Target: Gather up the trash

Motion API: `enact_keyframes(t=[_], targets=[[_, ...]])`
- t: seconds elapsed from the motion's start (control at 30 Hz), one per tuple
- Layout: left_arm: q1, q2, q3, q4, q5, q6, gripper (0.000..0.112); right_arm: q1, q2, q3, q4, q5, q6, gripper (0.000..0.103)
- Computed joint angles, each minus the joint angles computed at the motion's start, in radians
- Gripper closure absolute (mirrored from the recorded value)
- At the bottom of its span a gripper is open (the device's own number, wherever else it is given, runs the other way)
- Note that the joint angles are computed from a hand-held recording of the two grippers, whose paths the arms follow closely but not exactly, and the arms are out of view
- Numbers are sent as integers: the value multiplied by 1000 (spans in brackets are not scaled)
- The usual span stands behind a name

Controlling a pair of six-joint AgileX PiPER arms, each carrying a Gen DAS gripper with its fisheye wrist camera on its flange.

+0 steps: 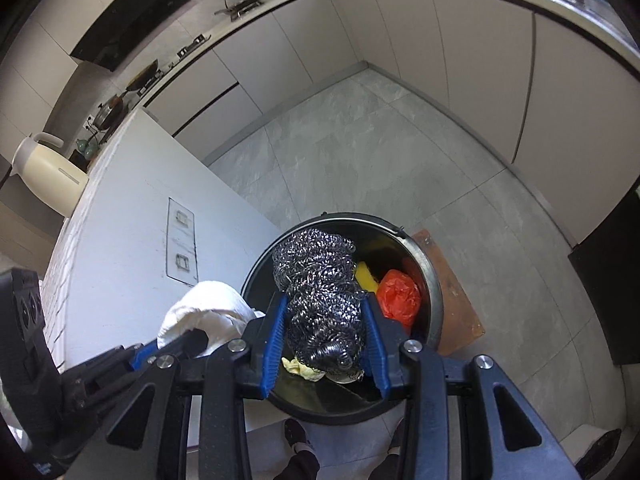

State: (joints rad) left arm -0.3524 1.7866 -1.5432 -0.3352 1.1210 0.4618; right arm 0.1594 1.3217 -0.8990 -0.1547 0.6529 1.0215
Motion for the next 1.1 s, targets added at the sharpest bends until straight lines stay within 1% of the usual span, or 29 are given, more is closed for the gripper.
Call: enact_keyframes(t=[0.1,0.13,0.2,0.23,0.3,0.33,0.37,0.4,0.53,0.63,0.73,0.83,0.87,0.9,0.93,1.0,1.07,1.1], targets=[[-12,14,12,14,-23,-23,97,-50,42,15,76,-55,-116,61],[-19,17,21,26,-37,-42,95,-66,60,16,100,-69,-159,61],[-24,39,13,19,-40,-65,89,-91,92,18,131,-93,-222,60],[-25,48,12,22,-46,-75,86,-97,104,17,145,-103,-244,58],[-35,58,8,42,-56,-110,72,-125,121,18,160,-120,-283,57],[-36,60,5,42,-59,-124,68,-133,120,23,157,-129,-284,57],[-40,60,4,48,-67,-140,59,-140,112,31,159,-141,-287,57],[-45,55,7,54,-75,-152,54,-142,102,36,149,-146,-283,57],[-64,17,20,71,-98,-180,54,-131,60,43,97,-114,-266,57],[-74,-24,27,90,-106,-201,54,-118,17,49,67,-85,-249,57],[-57,-96,39,93,-103,-219,54,-103,-22,38,61,-42,-260,57],[-11,-164,11,81,-47,-217,54,-79,-47,-8,69,28,-282,57],[7,-170,-13,73,-29,-208,54,-64,-57,-29,65,58,-279,56],[24,-184,-31,69,-11,-200,54,-46,-70,-50,56,89,-269,54],[42,-208,-43,70,6,-194,54,-19,-82,-76,42,121,-249,53],[91,-257,-61,64,39,-161,48,44,-100,-127,5,178,-206,53],[164,-309,-73,46,65,-114,45,139,-107,-186,-64,244,-133,51],[207,-329,-83,30,83,-87,43,202,-109,-218,-111,282,-85,47]])
